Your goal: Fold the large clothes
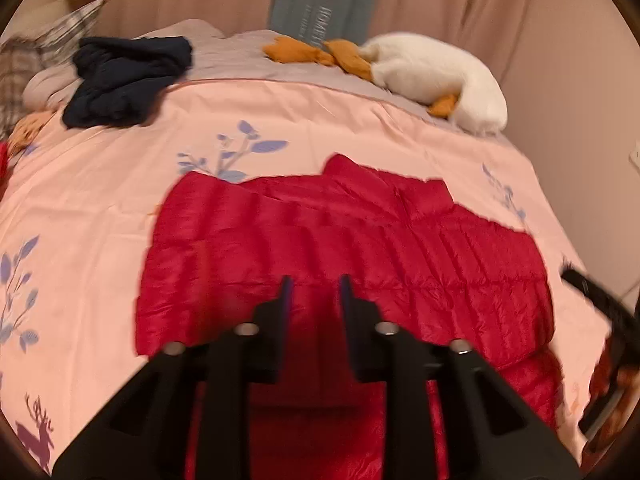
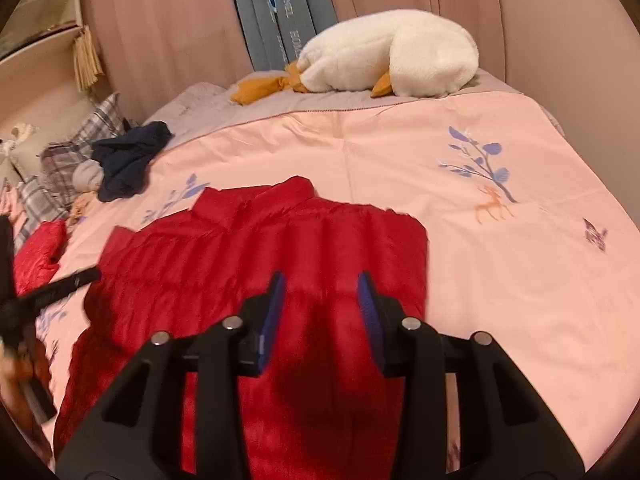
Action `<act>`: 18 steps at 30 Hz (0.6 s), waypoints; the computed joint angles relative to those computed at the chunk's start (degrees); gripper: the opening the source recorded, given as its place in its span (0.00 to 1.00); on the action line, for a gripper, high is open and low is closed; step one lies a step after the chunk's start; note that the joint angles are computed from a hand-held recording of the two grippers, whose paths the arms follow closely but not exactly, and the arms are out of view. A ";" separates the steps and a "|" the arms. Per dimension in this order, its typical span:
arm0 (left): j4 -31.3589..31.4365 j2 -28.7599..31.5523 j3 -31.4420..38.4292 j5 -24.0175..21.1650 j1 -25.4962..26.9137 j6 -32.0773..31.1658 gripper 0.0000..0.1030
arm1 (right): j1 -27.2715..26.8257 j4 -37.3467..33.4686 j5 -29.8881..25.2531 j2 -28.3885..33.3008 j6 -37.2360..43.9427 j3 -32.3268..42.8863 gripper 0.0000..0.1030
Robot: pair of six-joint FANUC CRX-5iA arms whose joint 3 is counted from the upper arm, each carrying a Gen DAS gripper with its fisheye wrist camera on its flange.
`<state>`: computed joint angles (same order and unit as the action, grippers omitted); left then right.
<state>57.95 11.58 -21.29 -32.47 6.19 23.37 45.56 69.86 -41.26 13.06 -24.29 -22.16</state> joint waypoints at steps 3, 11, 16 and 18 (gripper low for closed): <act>-4.19 2.17 1.89 0.26 -0.49 2.69 0.19 | -1.93 -4.38 -0.46 4.23 4.81 4.77 0.37; -9.61 6.37 4.76 -1.88 0.42 6.06 0.18 | -4.31 -18.21 0.88 10.38 15.70 10.19 0.33; -13.91 7.07 6.72 -2.48 0.17 10.28 0.18 | -4.12 -19.64 0.20 9.93 16.34 10.62 0.34; -15.05 6.91 7.35 -3.10 0.32 11.64 0.18 | -3.23 -17.54 -1.23 9.00 14.45 10.16 0.40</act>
<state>42.90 18.49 -13.94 -35.58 6.51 35.01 42.33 52.32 -42.49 22.06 -9.84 -12.01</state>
